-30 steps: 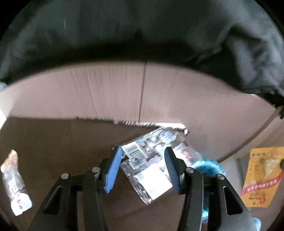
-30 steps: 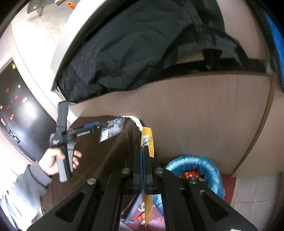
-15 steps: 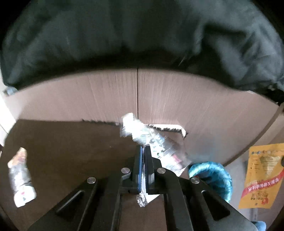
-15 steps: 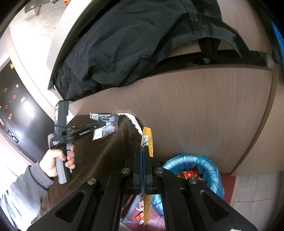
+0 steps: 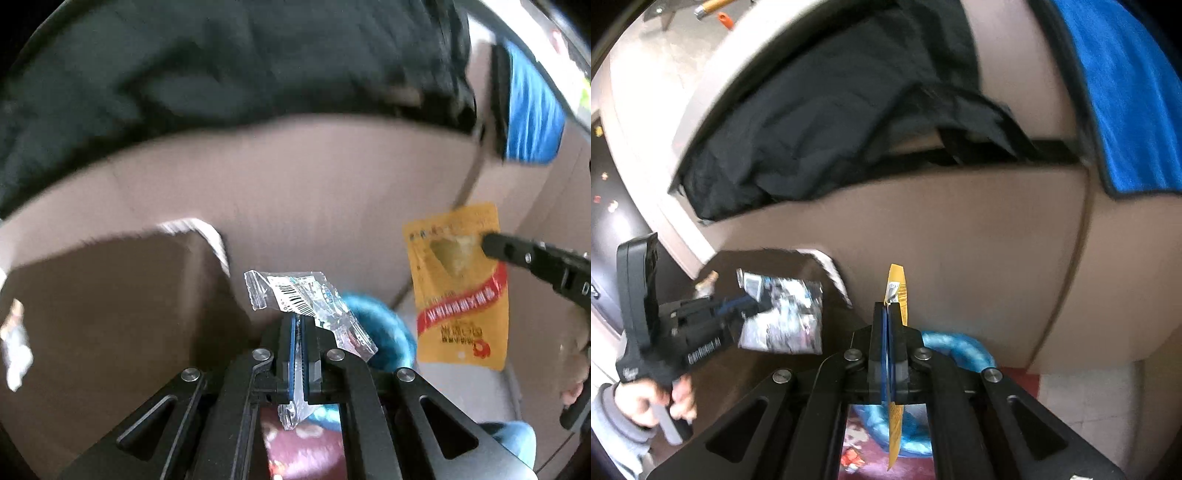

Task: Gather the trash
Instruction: 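Lower the yellow bag and clear wrapper into the blue bin and open both tools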

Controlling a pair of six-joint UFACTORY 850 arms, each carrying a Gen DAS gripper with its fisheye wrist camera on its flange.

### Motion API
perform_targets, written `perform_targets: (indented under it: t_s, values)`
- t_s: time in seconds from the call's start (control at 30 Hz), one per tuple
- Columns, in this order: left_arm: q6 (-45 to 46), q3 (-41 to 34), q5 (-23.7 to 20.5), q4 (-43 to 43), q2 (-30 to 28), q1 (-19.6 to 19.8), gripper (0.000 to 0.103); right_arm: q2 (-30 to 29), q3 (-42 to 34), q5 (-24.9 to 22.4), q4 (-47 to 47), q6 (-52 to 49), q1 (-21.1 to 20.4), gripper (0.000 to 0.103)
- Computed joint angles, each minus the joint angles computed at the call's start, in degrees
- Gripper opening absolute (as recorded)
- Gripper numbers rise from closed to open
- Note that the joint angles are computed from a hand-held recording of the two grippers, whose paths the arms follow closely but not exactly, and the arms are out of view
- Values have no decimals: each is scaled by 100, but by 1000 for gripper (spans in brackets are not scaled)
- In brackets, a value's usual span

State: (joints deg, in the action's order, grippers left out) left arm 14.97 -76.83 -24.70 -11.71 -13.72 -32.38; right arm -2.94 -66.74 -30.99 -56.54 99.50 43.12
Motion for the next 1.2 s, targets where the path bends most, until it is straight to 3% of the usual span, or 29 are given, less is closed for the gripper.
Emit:
perform_targets:
  t_s: [0.1, 0.37, 0.5, 0.57, 0.6, 0.77, 0.93, 1.07, 1.2]
  values:
    - [-328, -5, -138, 260, -260, -162, 2, -38, 223, 69, 131, 34, -73, 2]
    - [-173, -206, -509, -330, -962, -233, 5, -421, 488, 661, 393, 78, -335, 2]
    - [180, -397, -890, -844, -1219, -172, 13, -566, 529, 882, 741, -224, -409, 5]
    - [164, -387, -843, -875, -1226, -173, 22, -593, 574, 937, 820, -221, -422, 7]
    - [168, -301, -797, -941, -1174, -174, 33, -634, 558, 925, 950, -302, -430, 7]
    - [403, -326, -965, -1474, -1161, 68, 36, -712, 510, 742, 1196, -412, -356, 14]
    - [203, -100, -693, -1247, -834, 75, 36, -557, 594, 643, 1035, 20, -182, 19]
    - [541, 246, -485, -1481, -391, 120, 36, -381, 582, 132, 777, 427, 129, 20]
    - [777, 956, -161, -1567, 499, 171, 36, -180, 504, -616, 456, 901, 627, 20]
